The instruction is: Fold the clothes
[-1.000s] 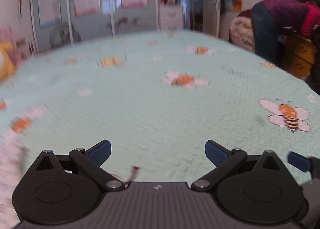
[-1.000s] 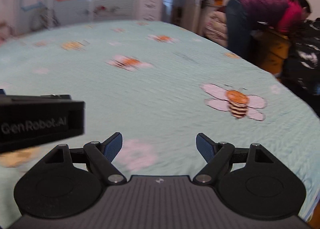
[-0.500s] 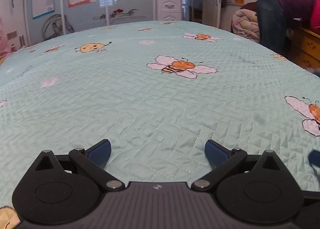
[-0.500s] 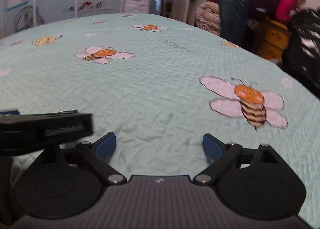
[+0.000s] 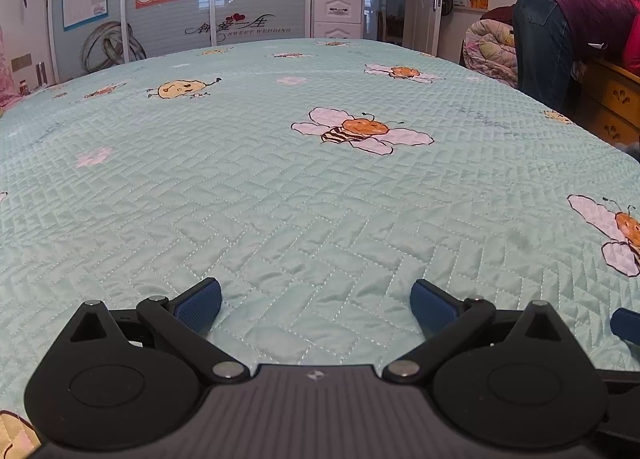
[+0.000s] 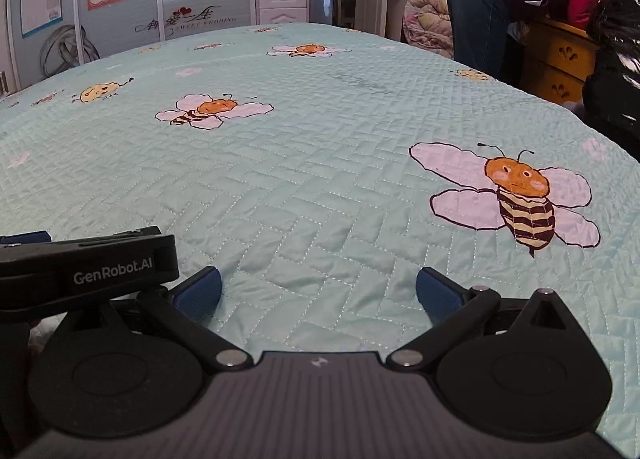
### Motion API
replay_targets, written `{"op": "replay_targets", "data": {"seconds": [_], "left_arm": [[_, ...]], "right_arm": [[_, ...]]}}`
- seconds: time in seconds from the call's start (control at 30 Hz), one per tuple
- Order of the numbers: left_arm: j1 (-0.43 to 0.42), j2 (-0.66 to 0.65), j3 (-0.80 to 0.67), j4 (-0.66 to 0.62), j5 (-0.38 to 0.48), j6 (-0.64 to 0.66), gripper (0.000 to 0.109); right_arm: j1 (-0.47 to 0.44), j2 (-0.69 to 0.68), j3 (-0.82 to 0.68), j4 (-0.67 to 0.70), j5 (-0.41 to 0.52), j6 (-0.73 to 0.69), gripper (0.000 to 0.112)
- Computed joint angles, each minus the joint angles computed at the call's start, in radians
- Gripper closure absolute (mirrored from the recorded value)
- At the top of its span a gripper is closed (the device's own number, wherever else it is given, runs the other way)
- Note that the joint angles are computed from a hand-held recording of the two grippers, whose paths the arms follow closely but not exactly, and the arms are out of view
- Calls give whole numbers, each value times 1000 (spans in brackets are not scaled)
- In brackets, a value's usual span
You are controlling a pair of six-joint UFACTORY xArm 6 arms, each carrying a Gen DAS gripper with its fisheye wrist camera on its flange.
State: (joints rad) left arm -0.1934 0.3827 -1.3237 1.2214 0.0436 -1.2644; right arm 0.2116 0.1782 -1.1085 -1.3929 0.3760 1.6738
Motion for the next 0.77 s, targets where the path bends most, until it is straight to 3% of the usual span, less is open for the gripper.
{"op": "replay_targets", "data": {"seconds": [0.77], "left_arm": [[-4,2,-4,16,12,-11,6]], "right_arm": [[4,4,-3,-7,7,5,9]]}}
